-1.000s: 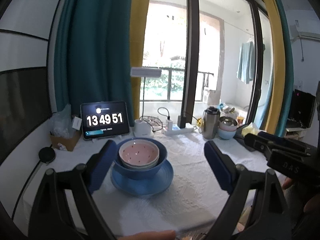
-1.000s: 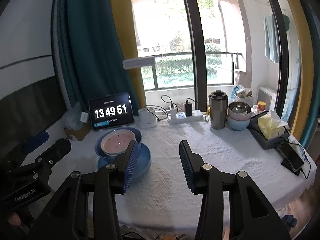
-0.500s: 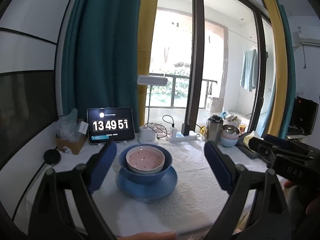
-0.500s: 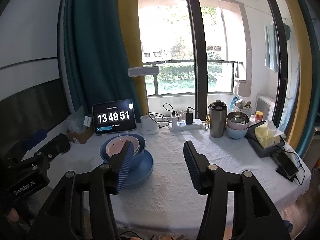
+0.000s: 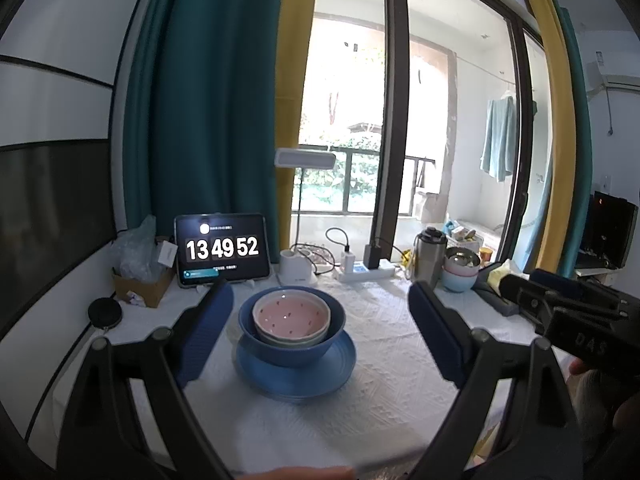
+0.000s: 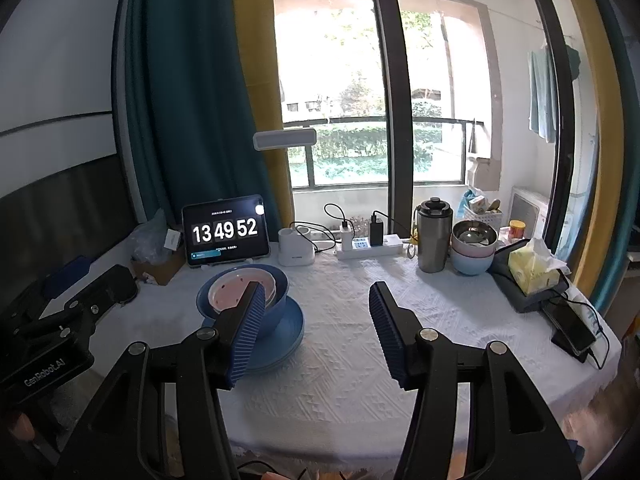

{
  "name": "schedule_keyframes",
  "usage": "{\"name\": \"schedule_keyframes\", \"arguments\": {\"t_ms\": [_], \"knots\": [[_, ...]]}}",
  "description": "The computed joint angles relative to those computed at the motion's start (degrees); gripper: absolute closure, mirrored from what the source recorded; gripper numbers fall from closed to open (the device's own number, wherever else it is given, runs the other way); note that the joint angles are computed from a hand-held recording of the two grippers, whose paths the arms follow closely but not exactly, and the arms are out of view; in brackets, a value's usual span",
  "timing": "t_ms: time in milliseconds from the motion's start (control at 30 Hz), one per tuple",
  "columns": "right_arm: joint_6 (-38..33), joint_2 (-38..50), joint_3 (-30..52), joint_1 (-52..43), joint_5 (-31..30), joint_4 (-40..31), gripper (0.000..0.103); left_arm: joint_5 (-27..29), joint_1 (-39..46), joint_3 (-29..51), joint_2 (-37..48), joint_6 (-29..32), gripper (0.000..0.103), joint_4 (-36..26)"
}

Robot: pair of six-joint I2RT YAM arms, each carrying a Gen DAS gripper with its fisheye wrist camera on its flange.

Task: Organize plates and bowls

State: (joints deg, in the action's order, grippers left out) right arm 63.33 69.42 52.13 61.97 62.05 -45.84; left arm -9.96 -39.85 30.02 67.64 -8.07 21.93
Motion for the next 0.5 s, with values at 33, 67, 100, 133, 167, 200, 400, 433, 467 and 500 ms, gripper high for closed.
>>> {"name": "schedule_keyframes", "arguments": {"t_ms": [33, 67, 100, 133, 167, 200, 400, 433, 467, 500], "knots": [[0.18, -0.03, -0.03, 0.12, 0.07, -0.14, 0.046, 0.03, 0.02, 0.0, 0.01, 0.03, 0.013, 0.03], [-0.02, -0.09, -0.08, 0.05, 0.01, 0.02, 0.046, 0.03, 0.02, 0.0, 0.01, 0.03, 0.013, 0.03], [-0.06, -0.12, -0.13, 0.02, -0.01, 0.03, 0.046, 0.0, 0.0, 0.01, 0.03, 0.04, 0.013, 0.04], [0.02, -0.06, -0.07, 0.01, 0.0, -0.03, 0.046, 0.04, 0.03, 0.02, 0.04, 0.05, 0.013, 0.07], [0.11, -0.07, -0.05, -0.01, -0.07, -0.11, 0.046, 0.04, 0.03, 0.02, 0.04, 0.05, 0.013, 0.07], [0.33, -0.03, 0.01, 0.11, -0.01, -0.33, 0.046, -0.02, -0.01, 0.03, 0.06, 0.04, 0.013, 0.05], [0.14, -0.05, -0.02, 0.04, -0.06, -0.16, 0.045, -0.02, -0.01, 0.09, 0.11, -0.03, 0.013, 0.02], [0.15, -0.15, -0.11, 0.05, -0.07, -0.19, 0.045, -0.02, -0.01, 0.09, 0.11, -0.03, 0.013, 0.02], [0.21, -0.01, 0.0, 0.05, -0.05, -0.21, 0.045, -0.09, -0.05, 0.05, 0.07, -0.07, 0.013, 0.04], [0.25, -0.07, -0.05, 0.08, -0.05, -0.27, 0.045, 0.03, 0.04, 0.06, 0.13, 0.02, 0.013, 0.13]]}}
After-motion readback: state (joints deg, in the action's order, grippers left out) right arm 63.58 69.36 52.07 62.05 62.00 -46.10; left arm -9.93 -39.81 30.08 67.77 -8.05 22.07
